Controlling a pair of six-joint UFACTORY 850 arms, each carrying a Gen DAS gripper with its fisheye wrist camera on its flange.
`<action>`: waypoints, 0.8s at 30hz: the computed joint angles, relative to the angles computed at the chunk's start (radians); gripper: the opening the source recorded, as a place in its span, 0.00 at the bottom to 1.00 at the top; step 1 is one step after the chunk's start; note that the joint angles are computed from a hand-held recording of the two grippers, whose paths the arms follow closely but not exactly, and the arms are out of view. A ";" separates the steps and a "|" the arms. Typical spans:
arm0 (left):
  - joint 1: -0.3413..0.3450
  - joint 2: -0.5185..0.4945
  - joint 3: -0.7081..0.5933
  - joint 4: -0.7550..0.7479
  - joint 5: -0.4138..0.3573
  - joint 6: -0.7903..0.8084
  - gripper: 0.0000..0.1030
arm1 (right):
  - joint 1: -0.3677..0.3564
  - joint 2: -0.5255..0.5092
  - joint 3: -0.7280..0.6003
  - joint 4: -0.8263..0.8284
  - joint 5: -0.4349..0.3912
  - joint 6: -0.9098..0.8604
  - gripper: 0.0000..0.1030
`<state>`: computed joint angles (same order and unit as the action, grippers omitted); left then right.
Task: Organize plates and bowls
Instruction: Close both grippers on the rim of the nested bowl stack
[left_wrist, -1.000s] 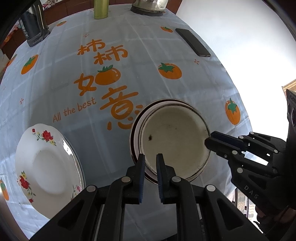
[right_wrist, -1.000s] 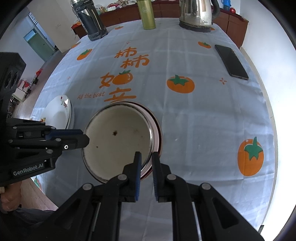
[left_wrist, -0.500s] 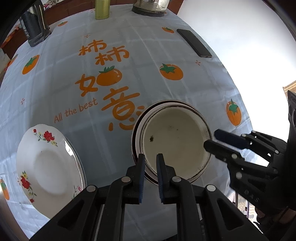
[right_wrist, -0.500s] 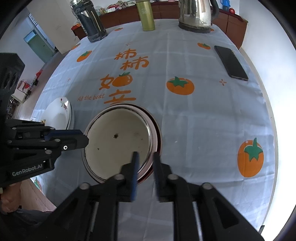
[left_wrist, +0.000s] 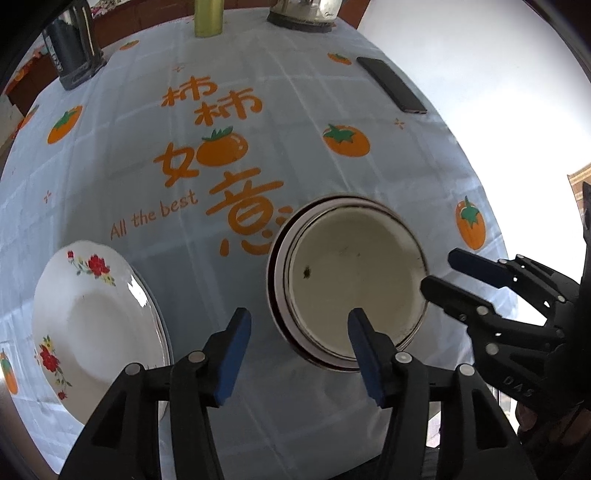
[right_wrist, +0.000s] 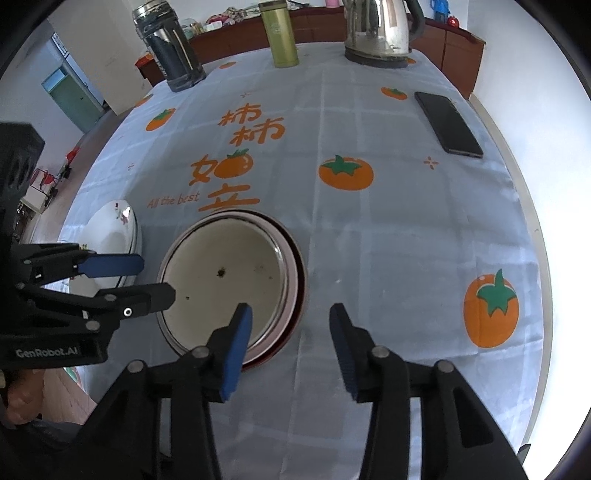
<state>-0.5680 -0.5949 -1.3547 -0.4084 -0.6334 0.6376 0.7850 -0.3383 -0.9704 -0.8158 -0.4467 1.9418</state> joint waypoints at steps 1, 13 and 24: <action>-0.001 -0.002 0.000 0.003 0.001 -0.003 0.56 | 0.000 0.001 0.002 0.000 0.000 0.003 0.43; -0.006 -0.024 0.000 0.018 0.014 -0.032 0.56 | -0.017 -0.009 0.016 -0.037 0.055 0.055 0.39; -0.018 -0.042 -0.019 0.065 0.015 -0.080 0.35 | -0.024 -0.033 -0.010 0.003 0.047 -0.001 0.20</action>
<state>-0.5859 -0.6368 -1.3734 -0.3436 -0.6184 0.5572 0.7612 -0.3708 -0.9800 -0.8131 -0.3997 1.9412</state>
